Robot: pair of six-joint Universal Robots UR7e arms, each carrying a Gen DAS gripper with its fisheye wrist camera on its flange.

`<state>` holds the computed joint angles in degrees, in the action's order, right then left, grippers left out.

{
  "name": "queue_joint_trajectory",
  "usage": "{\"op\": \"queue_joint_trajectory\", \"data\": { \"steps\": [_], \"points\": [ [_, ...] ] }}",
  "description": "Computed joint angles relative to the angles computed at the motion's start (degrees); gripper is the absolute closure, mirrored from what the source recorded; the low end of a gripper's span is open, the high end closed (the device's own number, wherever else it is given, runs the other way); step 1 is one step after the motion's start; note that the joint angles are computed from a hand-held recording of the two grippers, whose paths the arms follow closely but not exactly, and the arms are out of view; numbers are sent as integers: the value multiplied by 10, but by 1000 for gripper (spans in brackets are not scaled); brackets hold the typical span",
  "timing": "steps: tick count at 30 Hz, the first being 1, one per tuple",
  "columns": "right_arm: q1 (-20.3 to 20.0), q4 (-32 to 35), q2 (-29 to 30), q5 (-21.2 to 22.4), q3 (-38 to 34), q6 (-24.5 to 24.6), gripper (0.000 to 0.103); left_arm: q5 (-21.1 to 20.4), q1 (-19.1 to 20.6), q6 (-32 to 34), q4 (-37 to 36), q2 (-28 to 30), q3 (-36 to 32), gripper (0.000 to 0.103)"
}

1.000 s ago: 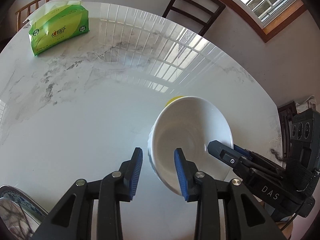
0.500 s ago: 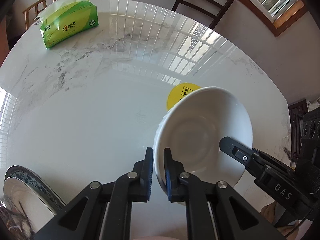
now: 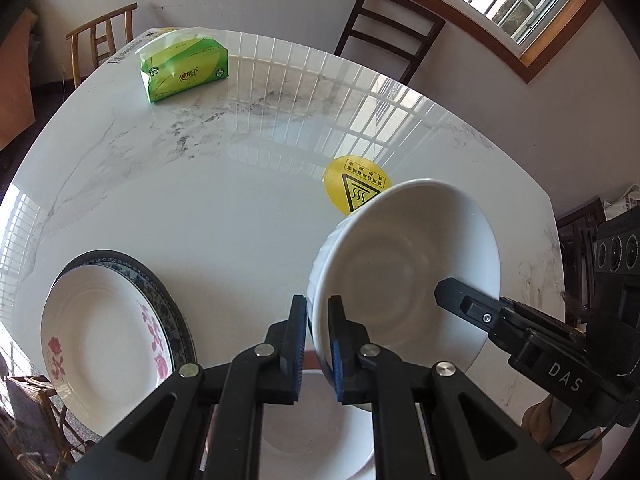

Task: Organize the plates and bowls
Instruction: 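Lift the blue-band bowl and lower it into the stacked bowls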

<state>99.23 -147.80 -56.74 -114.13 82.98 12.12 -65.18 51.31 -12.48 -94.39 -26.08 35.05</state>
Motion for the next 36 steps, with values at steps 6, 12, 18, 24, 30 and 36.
{"op": "queue_joint_trajectory", "data": {
  "steps": [6,12,18,24,30,36],
  "points": [
    [21,-19,-23,2,48,9,86,-3,-5,-3,-38,-64,101,92],
    [36,-29,-40,4,91,21,86,-2,-5,-4,-67,-119,187,92],
    [45,-34,-39,-8,116,31,86,18,-8,5,-104,-155,257,92],
    [50,-38,-35,-16,132,40,86,42,-9,18,-147,-175,308,92],
    [50,-33,-29,-19,134,42,86,48,-8,22,-157,-183,328,92],
    [50,-28,-27,-19,135,44,86,55,-8,27,-165,-186,339,92]
  ]
}}
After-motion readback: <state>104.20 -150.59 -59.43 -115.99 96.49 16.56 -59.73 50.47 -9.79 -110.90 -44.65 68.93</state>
